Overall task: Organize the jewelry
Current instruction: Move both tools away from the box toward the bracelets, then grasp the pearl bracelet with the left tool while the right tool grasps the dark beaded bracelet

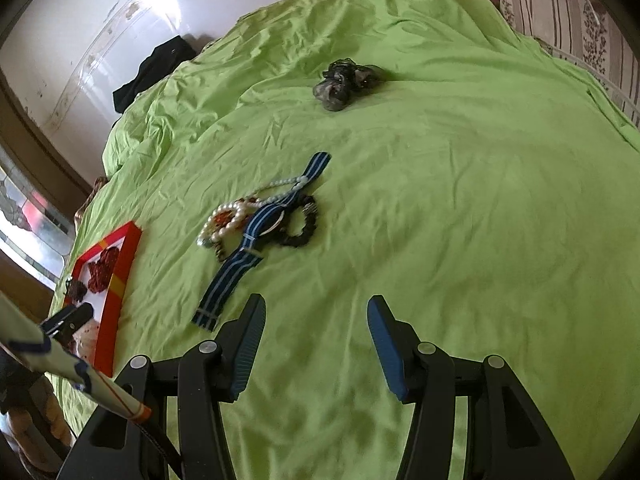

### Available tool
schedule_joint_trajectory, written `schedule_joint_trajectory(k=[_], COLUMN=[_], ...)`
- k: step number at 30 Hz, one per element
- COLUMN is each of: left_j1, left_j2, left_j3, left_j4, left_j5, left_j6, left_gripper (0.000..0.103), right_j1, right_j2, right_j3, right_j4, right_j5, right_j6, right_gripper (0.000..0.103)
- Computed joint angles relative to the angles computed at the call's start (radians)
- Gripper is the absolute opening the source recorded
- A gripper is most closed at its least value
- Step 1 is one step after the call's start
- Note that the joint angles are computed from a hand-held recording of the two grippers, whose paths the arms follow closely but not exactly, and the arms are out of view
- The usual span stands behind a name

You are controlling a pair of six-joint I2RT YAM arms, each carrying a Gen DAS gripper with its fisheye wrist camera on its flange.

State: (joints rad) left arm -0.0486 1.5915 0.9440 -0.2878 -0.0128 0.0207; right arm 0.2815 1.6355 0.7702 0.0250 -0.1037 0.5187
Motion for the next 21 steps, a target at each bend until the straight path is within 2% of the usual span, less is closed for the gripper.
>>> schedule_joint_trajectory(k=[3, 5, 10, 12, 15, 21], left_j1=[-0.025, -0.046, -0.072, -0.071, -0.084, -0.118], left_j2=[0.096, 0.148, 0.356, 0.431, 0.541, 0.678], left_j3=[0.081, 0.126, 0.349, 0.437, 0.565, 0.710], left_j4=[-0.018, -0.013, -0.049, -0.077, -0.120, -0.164], left_j5=[0.066, 0.074, 0.157, 0.207, 0.248, 0.241], left_j6=[-0.030, -0.044, -0.074, -0.089, -0.086, -0.044], left_gripper=[0.060, 0.060, 0.058, 0.043, 0.033, 0.028], right_j1=[-0.025, -0.036, -0.050, -0.055, -0.054, -0.051], right_j2=[0.058, 0.102, 0.213, 0.263, 0.323, 0.380], right_j3=[0.035, 0.065, 0.159, 0.205, 0.268, 0.309], right_j4=[0.026, 0.044, 0.063, 0.063, 0.053, 0.073], right_j5=[-0.029, -0.045, -0.065, -0.073, -0.078, -0.067], right_j6=[-0.004, -0.010, -0.020, -0.024, -0.033, -0.050], right_gripper=[0.057, 0.057, 0.057, 0.056, 0.053, 0.050])
